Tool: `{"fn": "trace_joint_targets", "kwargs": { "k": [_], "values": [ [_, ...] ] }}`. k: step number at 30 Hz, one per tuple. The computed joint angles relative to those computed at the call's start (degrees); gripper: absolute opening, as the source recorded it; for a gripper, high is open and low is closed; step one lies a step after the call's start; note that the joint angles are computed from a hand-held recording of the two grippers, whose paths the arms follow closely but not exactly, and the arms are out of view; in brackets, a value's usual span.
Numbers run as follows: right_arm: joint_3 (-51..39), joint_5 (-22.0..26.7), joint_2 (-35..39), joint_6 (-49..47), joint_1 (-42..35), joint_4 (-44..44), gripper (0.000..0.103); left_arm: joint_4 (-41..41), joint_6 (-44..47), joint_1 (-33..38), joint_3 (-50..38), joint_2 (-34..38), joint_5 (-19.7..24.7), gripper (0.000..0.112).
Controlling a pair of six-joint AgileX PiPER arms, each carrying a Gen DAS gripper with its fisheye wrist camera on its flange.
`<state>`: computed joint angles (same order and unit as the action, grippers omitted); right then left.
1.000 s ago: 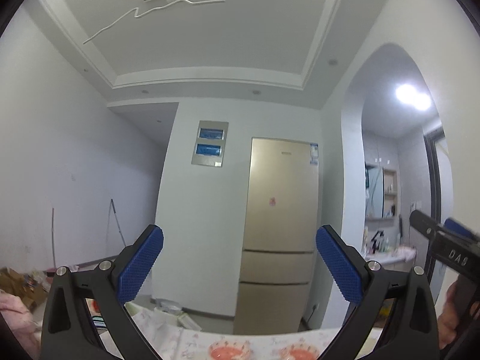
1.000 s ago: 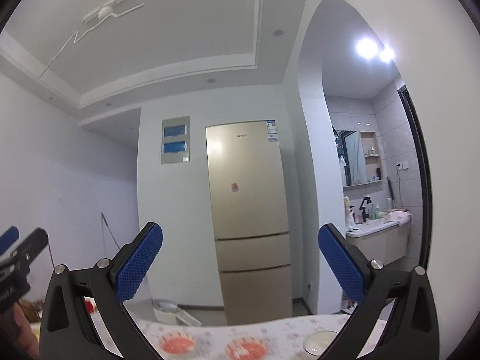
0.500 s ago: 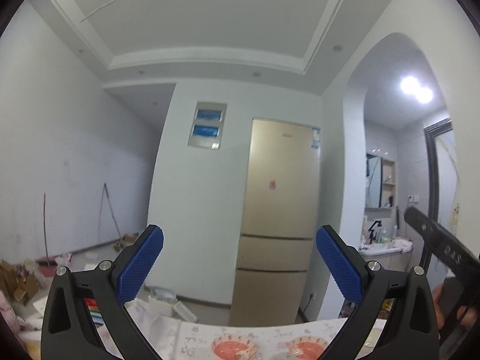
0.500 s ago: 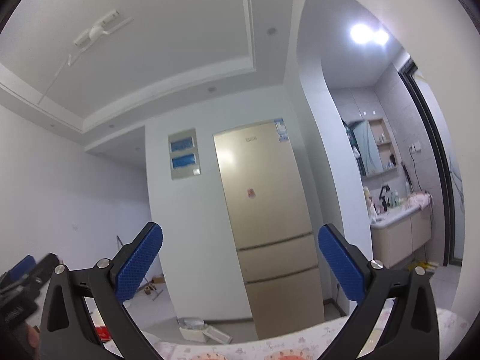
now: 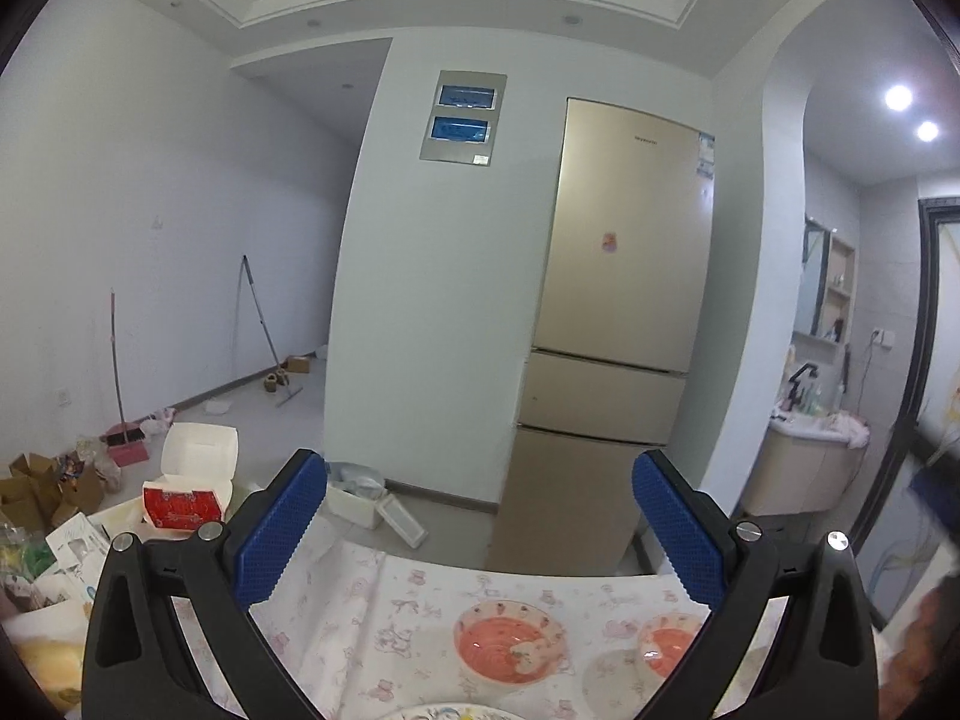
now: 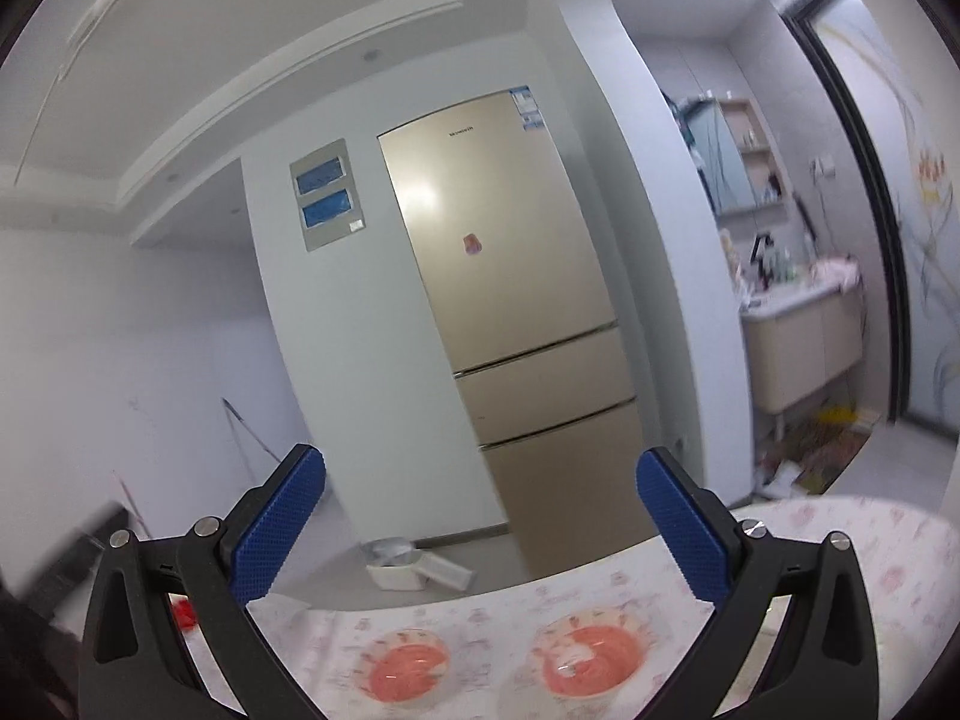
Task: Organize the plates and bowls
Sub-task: 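Move the right tool down to the pink strawberry bowl's rim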
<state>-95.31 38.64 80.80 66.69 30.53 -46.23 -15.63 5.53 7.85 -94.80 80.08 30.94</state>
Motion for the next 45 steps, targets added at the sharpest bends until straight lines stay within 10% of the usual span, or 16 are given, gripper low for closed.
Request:
{"fn": "trace_joint_targets", "kwargs": {
  "k": [6, 12, 19, 23, 28, 36, 45],
  "values": [
    [-6.9, 6.1, 5.7, -1.3, 5.1, -7.6, 0.103, -3.5, 4.5, -0.2, -0.1, 6.1, -2.3, 0.103],
    [-4.5, -0.4, 12.0, 6.5, 0.3, -2.8, 0.102, 8.1, -6.1, -3.9, -1.7, 12.4, -4.3, 0.103],
    [-11.1, -1.5, 22.2, -13.1, -6.0, 22.9, 0.093, 11.1, -7.8, -4.3, -6.6, 19.1, -0.4, 0.103],
    [-11.8, 2.1, 24.7, -11.0, -4.2, 19.2, 0.088, 9.7, -7.9, -2.6, -9.8, 22.7, 2.2, 0.103],
    [-22.3, 8.4, 32.8, -29.1, -6.5, 36.1, 0.081, 4.8, -1.7, -0.9, -22.0, 32.4, 16.9, 0.103],
    [-27.5, 13.7, 40.1, -29.3, -6.2, 39.9, 0.054, 5.6, -4.3, -1.4, -25.7, 38.9, 19.3, 0.103],
    [-26.8, 12.3, 42.2, -34.3, -7.6, 50.6, 0.05, 9.4, -7.2, -3.1, -27.5, 41.5, 21.6, 0.103]
  ]
}}
